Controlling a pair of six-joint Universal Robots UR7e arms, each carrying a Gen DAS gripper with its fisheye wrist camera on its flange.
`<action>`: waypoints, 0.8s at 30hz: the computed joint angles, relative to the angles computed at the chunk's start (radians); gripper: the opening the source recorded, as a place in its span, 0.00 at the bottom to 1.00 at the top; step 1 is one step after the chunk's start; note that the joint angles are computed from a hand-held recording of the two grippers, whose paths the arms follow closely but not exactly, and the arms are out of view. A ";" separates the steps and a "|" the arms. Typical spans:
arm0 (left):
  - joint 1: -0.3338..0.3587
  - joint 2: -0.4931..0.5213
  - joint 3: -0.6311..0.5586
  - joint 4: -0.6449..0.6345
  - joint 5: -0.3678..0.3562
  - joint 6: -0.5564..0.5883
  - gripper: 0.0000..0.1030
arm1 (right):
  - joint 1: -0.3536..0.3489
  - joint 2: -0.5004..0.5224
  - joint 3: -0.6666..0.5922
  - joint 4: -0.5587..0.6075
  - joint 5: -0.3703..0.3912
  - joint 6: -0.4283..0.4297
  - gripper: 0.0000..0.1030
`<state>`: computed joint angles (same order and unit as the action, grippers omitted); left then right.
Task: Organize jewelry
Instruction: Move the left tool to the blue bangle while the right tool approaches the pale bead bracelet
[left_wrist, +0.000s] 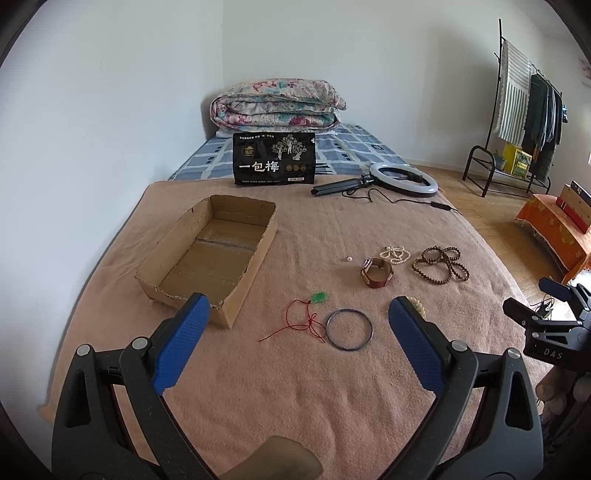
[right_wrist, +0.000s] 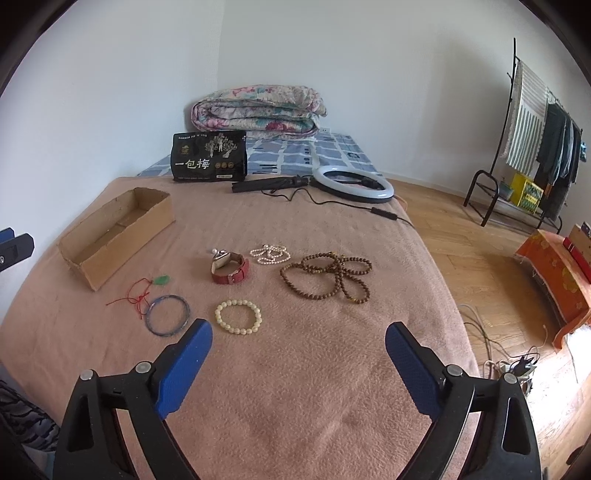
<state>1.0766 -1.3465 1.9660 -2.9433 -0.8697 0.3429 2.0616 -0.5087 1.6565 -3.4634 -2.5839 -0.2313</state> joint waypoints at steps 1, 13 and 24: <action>0.006 0.003 -0.005 0.004 -0.003 0.000 0.97 | -0.003 0.002 -0.005 -0.001 0.000 -0.003 0.93; 0.080 0.051 -0.091 0.240 -0.065 -0.029 0.86 | -0.087 -0.045 -0.079 0.401 0.164 0.153 0.87; 0.124 0.134 -0.170 0.499 -0.160 -0.138 0.86 | -0.147 0.029 -0.195 0.562 0.214 0.077 0.87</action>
<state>1.2005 -1.2125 1.7961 -2.4443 -1.0294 0.2047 1.9149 -0.4801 1.4613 -2.9009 -2.3702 -0.1546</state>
